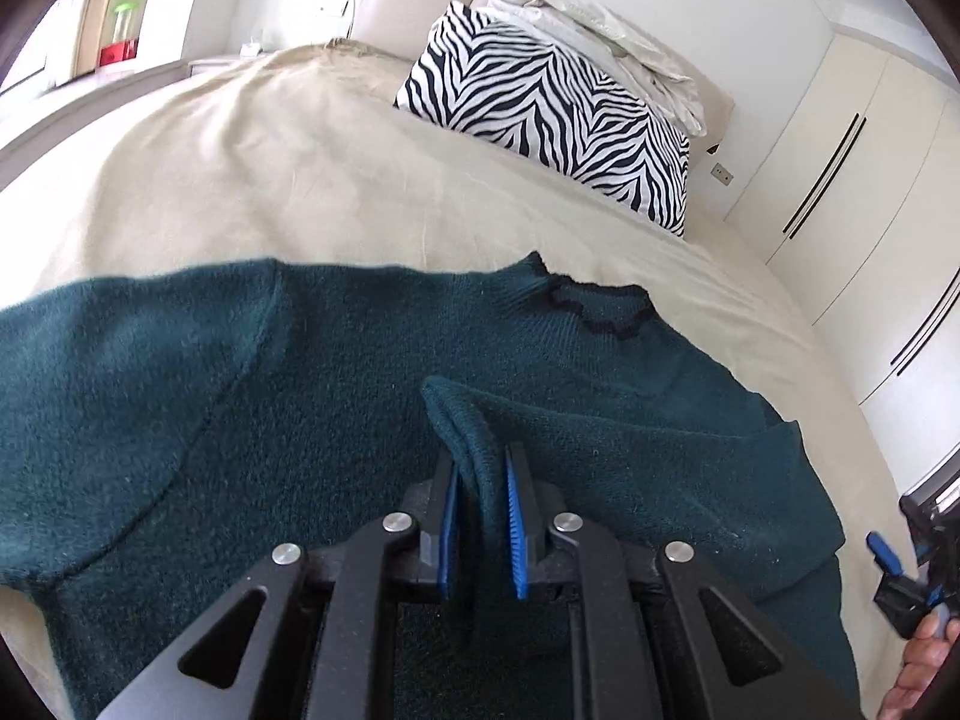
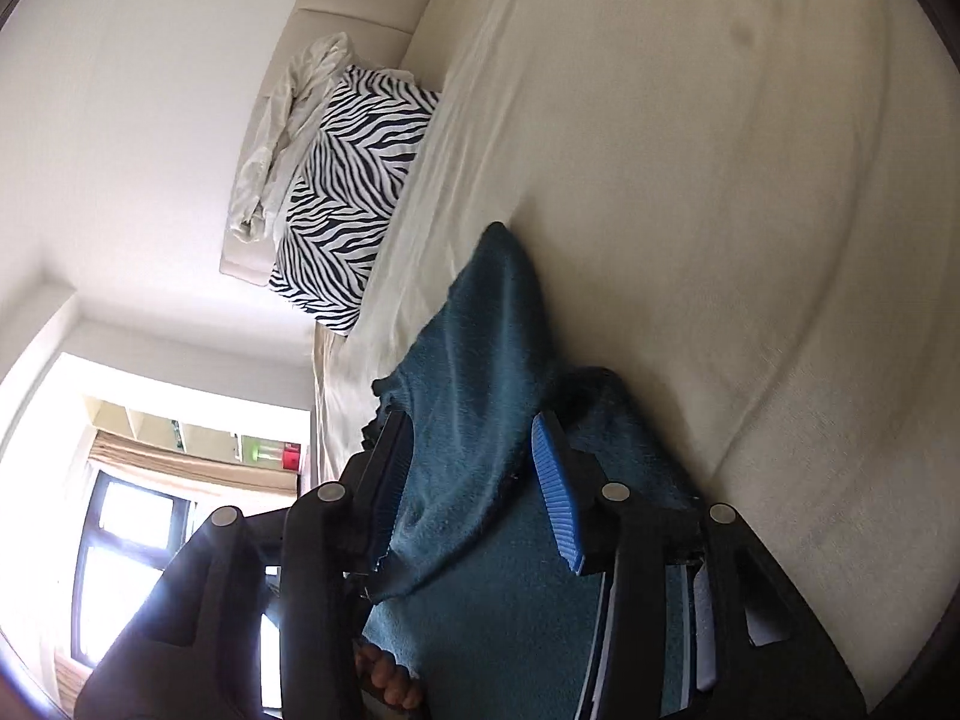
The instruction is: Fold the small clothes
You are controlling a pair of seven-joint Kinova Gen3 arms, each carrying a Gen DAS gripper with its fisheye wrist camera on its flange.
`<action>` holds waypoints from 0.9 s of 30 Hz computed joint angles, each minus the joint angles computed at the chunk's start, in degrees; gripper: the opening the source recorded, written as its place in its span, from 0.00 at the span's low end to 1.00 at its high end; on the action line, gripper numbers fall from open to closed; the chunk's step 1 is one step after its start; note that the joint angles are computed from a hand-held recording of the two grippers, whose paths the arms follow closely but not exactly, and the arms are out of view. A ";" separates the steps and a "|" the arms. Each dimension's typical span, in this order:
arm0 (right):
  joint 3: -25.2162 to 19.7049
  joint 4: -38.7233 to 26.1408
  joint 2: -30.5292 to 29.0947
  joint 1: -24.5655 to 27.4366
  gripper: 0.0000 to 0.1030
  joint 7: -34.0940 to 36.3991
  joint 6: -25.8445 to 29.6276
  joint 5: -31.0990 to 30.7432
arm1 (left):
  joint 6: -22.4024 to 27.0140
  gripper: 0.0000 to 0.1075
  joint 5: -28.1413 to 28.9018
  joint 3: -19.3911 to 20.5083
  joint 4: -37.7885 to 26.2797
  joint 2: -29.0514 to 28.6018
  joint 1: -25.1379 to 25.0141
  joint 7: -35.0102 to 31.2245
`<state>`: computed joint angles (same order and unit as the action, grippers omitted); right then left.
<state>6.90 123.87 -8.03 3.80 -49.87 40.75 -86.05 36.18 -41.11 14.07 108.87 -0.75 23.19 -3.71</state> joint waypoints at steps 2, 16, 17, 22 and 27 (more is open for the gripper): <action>-2.24 -4.28 1.32 1.42 0.40 -1.08 1.84 2.92 | 1.51 0.13 -4.48 2.55 0.47 -0.99 -1.10 3.84; -7.56 -16.95 18.48 4.66 0.25 -0.90 0.31 0.14 | -5.96 0.16 -3.81 -1.29 5.96 -0.41 -2.25 7.68; -7.09 -15.83 17.80 4.92 0.25 -0.19 -0.15 -1.14 | -6.14 0.16 -4.24 -1.08 6.25 -0.52 -2.32 8.33; -6.12 -11.52 11.17 4.22 0.45 5.64 -0.29 -2.84 | -6.24 0.16 -4.53 -0.72 6.22 -0.40 -2.67 8.63; -6.53 -10.81 10.76 -0.79 0.59 6.34 -1.01 4.91 | -10.38 0.16 2.28 -5.52 7.11 -2.06 -1.01 2.93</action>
